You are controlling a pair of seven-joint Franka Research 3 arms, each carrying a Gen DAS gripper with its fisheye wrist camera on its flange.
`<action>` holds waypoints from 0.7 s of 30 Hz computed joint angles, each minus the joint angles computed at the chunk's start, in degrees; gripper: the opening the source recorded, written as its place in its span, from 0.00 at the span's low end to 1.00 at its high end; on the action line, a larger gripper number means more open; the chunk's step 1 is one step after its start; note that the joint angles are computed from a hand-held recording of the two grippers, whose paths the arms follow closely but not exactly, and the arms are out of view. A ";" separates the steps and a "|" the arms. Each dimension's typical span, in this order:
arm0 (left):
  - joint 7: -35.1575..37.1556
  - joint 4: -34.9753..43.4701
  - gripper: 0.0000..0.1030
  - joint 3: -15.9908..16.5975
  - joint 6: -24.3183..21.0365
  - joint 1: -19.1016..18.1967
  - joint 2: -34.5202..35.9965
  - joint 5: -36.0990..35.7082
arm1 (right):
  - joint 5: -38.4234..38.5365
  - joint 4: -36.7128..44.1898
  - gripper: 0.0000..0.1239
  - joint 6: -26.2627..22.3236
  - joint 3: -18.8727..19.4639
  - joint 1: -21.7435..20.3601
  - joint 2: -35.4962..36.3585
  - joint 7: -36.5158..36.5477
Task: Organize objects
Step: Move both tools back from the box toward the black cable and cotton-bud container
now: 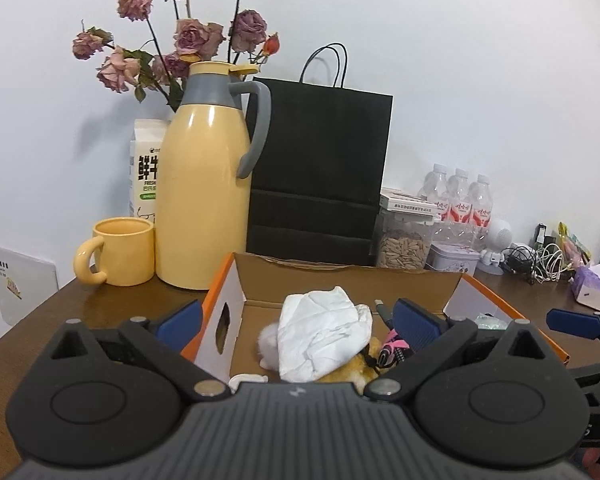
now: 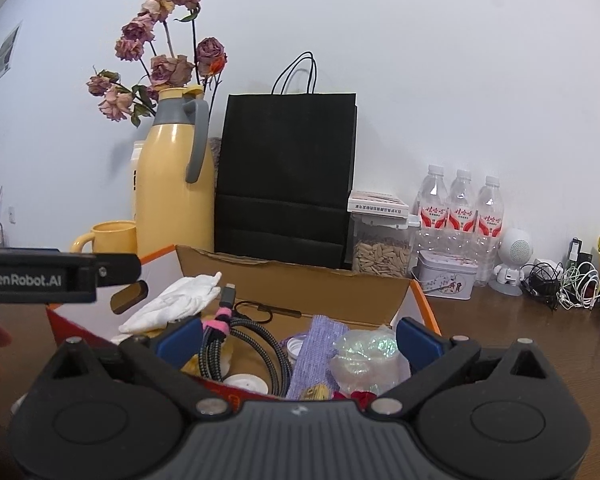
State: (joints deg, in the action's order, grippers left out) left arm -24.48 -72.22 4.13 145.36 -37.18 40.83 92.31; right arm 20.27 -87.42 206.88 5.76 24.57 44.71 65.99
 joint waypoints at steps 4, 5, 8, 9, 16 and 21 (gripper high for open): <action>-0.58 -3.44 1.00 -0.42 -0.42 -0.06 -2.24 0.59 | -1.39 -2.17 0.83 0.43 0.65 -0.54 -1.07 -0.05; -0.24 -4.30 1.00 -0.78 -0.54 0.13 -2.77 0.41 | -2.08 -2.91 0.83 0.73 1.03 -0.85 -1.41 0.02; -0.04 -7.38 1.00 -1.76 -0.91 0.41 -4.64 0.83 | -3.61 -4.77 0.83 1.76 1.65 -1.32 -2.21 0.14; -0.18 -8.37 1.00 -2.07 -1.26 0.43 -5.28 1.27 | -3.95 -5.44 0.83 2.20 1.71 -1.30 -2.47 0.09; -2.70 -15.58 1.00 -5.40 -3.26 1.94 -10.42 3.97 | -2.99 -9.76 0.83 2.65 0.90 -0.01 -4.89 -1.19; -2.64 -20.67 1.00 -7.96 -4.40 3.62 -14.36 4.27 | -5.30 -14.60 0.83 2.98 3.26 -1.88 -8.05 0.26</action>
State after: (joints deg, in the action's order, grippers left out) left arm -27.12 -92.89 -3.83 140.97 -33.56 26.47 96.58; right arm 14.96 -102.01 209.86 9.02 22.70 36.66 66.25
